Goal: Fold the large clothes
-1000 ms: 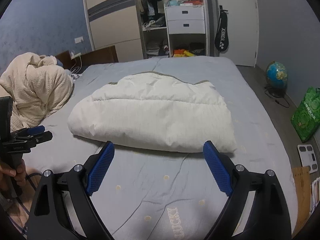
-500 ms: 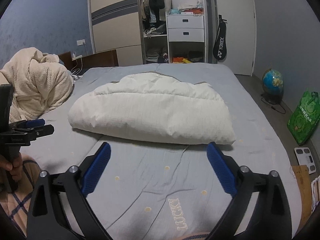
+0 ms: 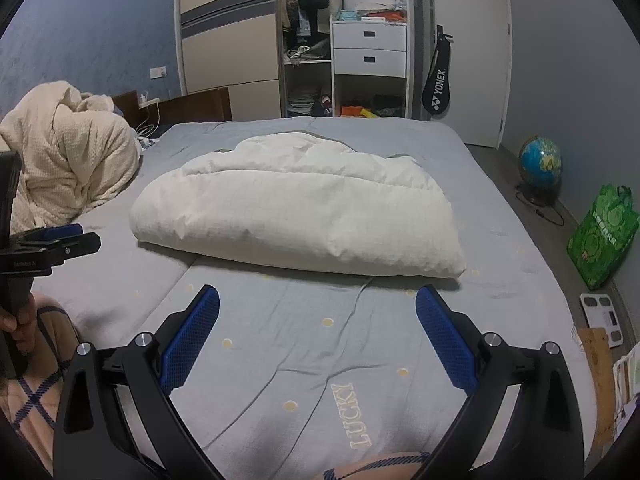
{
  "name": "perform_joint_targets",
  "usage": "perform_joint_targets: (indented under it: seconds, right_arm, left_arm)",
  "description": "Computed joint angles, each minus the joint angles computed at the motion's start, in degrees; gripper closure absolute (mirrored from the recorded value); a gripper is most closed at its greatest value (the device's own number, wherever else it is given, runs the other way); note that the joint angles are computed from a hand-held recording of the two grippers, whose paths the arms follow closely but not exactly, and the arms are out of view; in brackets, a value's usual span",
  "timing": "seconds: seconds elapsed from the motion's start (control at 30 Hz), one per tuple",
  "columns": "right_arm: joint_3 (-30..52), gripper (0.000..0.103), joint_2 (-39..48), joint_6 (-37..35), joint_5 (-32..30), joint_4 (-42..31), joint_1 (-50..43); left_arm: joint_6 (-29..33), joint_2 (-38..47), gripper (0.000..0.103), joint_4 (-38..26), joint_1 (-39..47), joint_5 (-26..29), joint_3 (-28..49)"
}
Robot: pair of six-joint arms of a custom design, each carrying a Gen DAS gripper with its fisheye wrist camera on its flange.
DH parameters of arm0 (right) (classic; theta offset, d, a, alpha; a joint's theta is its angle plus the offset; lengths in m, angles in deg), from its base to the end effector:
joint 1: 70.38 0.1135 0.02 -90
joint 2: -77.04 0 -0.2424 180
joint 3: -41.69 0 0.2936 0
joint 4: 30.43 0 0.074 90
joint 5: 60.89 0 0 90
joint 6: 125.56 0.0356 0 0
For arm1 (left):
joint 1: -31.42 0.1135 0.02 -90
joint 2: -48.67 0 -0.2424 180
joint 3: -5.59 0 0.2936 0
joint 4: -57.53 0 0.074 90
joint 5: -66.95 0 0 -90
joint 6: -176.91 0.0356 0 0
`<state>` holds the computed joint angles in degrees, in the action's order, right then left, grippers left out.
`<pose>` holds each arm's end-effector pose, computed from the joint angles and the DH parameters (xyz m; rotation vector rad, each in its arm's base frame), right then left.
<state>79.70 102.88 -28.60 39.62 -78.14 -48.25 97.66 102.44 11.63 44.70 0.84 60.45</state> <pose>0.1669 0.0609 0.2177 -0.1853 2.1726 0.0876 0.2426 0.0424 0.2395 0.1502 2.2810 -0.2739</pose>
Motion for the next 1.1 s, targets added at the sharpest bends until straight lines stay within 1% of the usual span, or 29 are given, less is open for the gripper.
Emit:
perform_joint_targets:
  seconds: [0.13, 0.33, 0.5, 0.73, 1.1]
  right_arm:
    - [0.1, 0.008, 0.8, -0.3, 0.6, 0.2, 0.6]
    - [0.2, 0.008, 1.3, 0.2, -1.1, 0.3, -1.5]
    - [0.1, 0.008, 1.6, 0.6, -1.7, 0.4, -2.1]
    - [-0.1, 0.008, 1.7, 1.4, -4.2, 0.5, -5.0]
    - [-0.1, 0.008, 1.6, 0.9, -4.2, 0.4, -5.1]
  left_arm:
    - [0.5, -0.8, 0.006, 0.2, -0.6, -0.7, -0.5]
    - [1.0, -1.4, 0.006, 0.3, -1.4, -1.8, -1.0]
    - [0.8, -1.2, 0.006, 0.2, -1.4, -1.8, -0.9]
    - [1.0, -1.3, 0.006, 0.3, -1.4, -1.8, -1.0]
    - [1.1, -1.2, 0.006, 0.4, -1.2, -1.5, -0.9]
